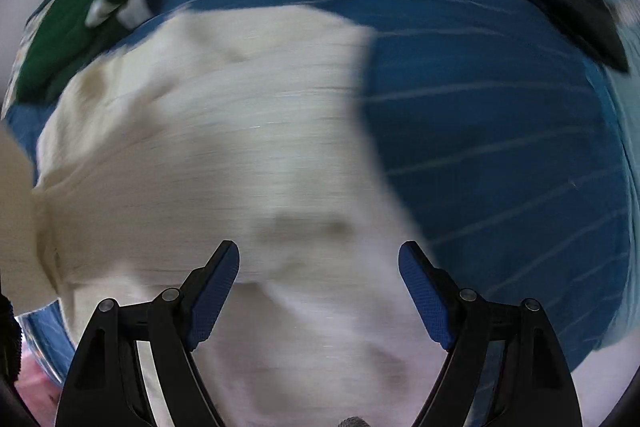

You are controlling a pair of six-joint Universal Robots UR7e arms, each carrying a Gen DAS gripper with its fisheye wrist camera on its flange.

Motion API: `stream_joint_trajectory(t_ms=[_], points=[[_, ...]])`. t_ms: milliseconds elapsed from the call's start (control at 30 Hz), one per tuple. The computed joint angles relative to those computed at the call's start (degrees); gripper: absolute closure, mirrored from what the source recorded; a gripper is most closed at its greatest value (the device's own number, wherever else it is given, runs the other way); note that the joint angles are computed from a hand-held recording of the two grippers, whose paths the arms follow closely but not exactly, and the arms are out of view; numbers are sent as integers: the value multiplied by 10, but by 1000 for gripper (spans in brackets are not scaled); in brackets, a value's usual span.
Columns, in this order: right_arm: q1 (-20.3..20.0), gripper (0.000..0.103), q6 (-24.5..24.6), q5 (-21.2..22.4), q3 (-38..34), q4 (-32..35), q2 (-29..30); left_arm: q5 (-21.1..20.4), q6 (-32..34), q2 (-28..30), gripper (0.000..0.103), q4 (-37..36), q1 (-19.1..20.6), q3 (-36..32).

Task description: Fold large clothes

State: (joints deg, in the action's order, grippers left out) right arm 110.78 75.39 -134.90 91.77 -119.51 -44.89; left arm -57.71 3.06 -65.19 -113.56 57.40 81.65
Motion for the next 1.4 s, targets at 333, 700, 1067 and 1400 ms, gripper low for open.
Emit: stream_joint_trajectory(t_ms=[333, 700, 1067, 1400], points=[[-22, 19, -12, 26, 248, -178, -172, 27, -12, 62, 38, -31, -30, 92], [0, 19, -69, 86, 317, -410, -201, -4, -16, -14, 8, 0, -39, 86], [-103, 25, -311, 262, 100, -437, -9, 248, -43, -73, 8, 63, 56, 97], [-7, 98, -419, 23, -52, -357, 43, 288, -16, -60, 8, -3, 125, 103]])
